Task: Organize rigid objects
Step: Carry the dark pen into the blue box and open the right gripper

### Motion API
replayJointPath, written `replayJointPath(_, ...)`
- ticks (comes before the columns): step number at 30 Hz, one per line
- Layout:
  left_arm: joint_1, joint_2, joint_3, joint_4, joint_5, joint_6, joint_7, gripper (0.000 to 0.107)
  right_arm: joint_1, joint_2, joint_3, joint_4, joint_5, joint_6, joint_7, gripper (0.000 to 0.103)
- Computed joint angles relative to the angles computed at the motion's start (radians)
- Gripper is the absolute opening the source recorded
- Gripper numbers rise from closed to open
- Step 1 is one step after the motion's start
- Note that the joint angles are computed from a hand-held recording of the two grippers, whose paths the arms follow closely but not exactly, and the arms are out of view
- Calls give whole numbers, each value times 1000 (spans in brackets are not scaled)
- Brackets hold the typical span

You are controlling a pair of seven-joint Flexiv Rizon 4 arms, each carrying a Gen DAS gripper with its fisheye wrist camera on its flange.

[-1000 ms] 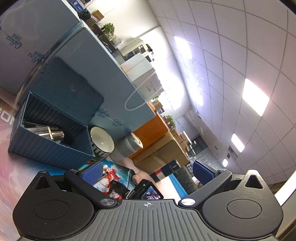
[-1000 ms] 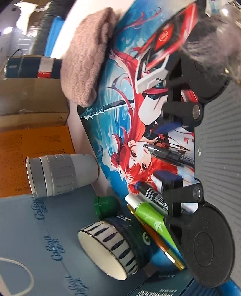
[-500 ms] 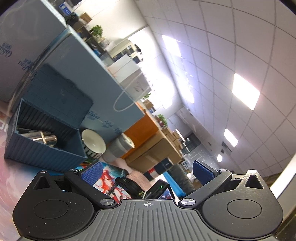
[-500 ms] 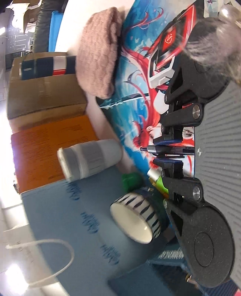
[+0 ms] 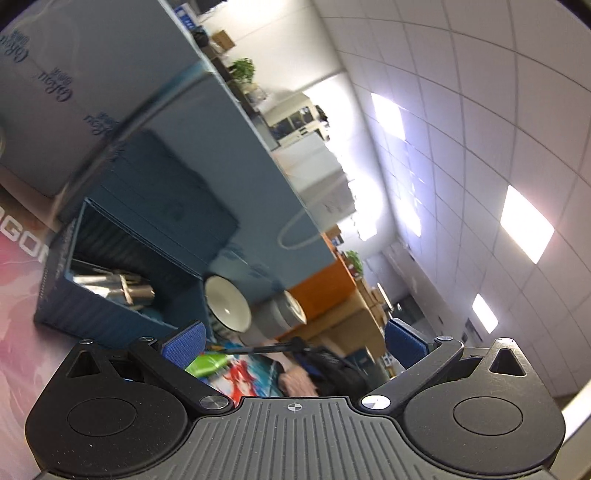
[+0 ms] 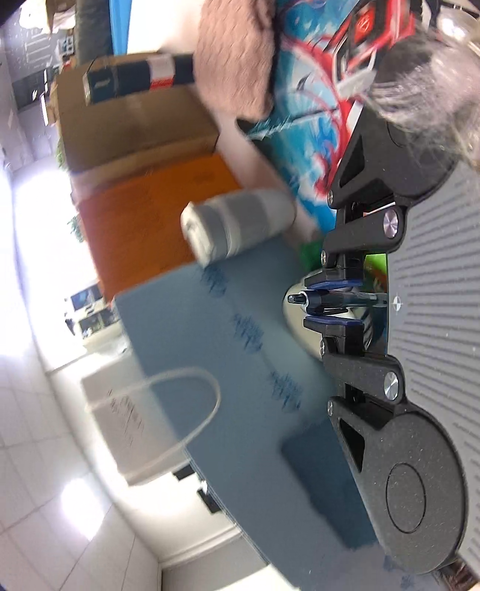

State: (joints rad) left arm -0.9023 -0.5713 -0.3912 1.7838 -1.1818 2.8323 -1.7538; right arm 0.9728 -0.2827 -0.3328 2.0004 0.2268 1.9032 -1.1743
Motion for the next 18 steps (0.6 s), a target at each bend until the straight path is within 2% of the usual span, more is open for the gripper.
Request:
replayJointPath(2,10,7,3,17,-27,15,-25,103,-5,3,18,-12,-7,11,-4,14)
replayJointPath(5,14,5,11,31,-90,87,-38,103,-3,0,40,-39,1,20,-13,14)
replayJointPath(6,16,3,10,32,-117,112,-40,103,-24,-3,71,-49,-5,26,-10,14)
replayJointPath(10,28,-8,0,29,-231,205,-25,103,-185,-37,278,-101,-78,50,39,14)
replayJointPath(13,44,-10,-11,28,-304,236,26,103,-331,-88,459,-141,-186,74,121,14)
replayJointPath(15,56,1,-12,52,-323,227,1,103,-361,-117,507,-164,-241,54,165,14)
replayJointPath(18,71,26,-5,108,-318,183,-69,103,-469,-188,648,-208,-377,9,255,14)
